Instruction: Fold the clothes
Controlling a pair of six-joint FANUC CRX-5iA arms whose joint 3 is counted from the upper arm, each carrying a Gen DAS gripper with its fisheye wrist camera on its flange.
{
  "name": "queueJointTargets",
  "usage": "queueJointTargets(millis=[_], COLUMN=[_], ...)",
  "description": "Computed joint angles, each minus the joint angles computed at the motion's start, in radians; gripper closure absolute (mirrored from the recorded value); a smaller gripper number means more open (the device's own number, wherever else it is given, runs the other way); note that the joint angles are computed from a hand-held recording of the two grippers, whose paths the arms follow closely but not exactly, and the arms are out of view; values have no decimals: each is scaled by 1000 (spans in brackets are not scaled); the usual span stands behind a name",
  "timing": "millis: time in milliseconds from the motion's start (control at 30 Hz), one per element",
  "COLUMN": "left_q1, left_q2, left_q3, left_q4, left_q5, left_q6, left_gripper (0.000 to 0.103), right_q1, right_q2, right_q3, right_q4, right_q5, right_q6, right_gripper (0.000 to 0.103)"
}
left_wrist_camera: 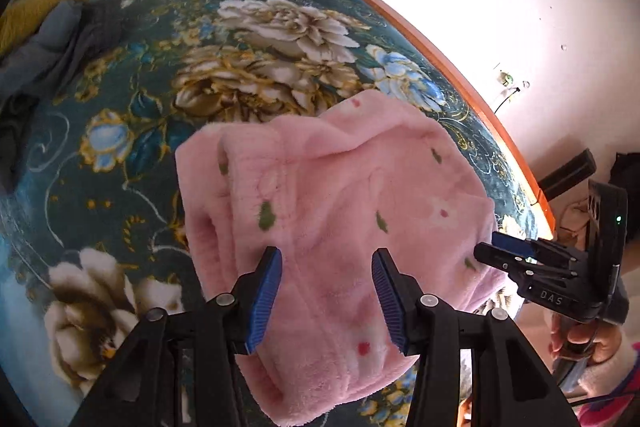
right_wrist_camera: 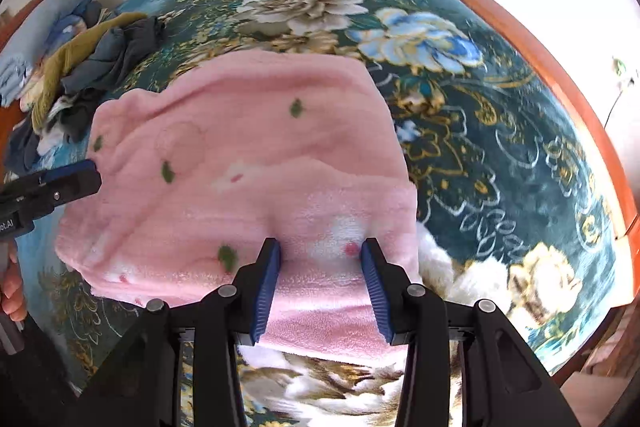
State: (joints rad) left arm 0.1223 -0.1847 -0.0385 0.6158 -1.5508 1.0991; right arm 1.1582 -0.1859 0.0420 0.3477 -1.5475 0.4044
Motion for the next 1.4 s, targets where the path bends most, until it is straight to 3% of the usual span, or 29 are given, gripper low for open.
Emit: queueJointTargets(millis=[100,367,533,667,867,1000,1067,1267,1400], left_q1=[33,92,209,284,298,242,202,117,154], left_q2=[11,-3,-74,-112,-215,-288,-313,-343,-374], left_q3=[-42,-58,-124,-170,-167,-197,-220,-285,-326], left_q4=[51,135,195,217,14,-126,-173,-233,-185], left_q5=[-16,-55,-90,-127,-104,-62,-40,40,62], left_q6=[36,2,-65,-67,-156,-273,-324,-373,-412], left_gripper=[52,52,50,48,46,45,45,45,45], right_q1=[-3,-16,96,222,314,320,324,328,328], right_q2=[-15,-37,-49,-70,-20,41,79,198,259], right_q3=[-40,-102,-113,-151,-171,-148,-130,-50,-8], right_q4=[-7,-7,117,166,112,84,100,143,163], right_q5=[34,104,60,65,77,46,16,-77,-125], right_q6=[-51,-167,-279,-455,-616,-681,-689,-663,-712], right_gripper=[60,59,59,59,59,59,52,45,38])
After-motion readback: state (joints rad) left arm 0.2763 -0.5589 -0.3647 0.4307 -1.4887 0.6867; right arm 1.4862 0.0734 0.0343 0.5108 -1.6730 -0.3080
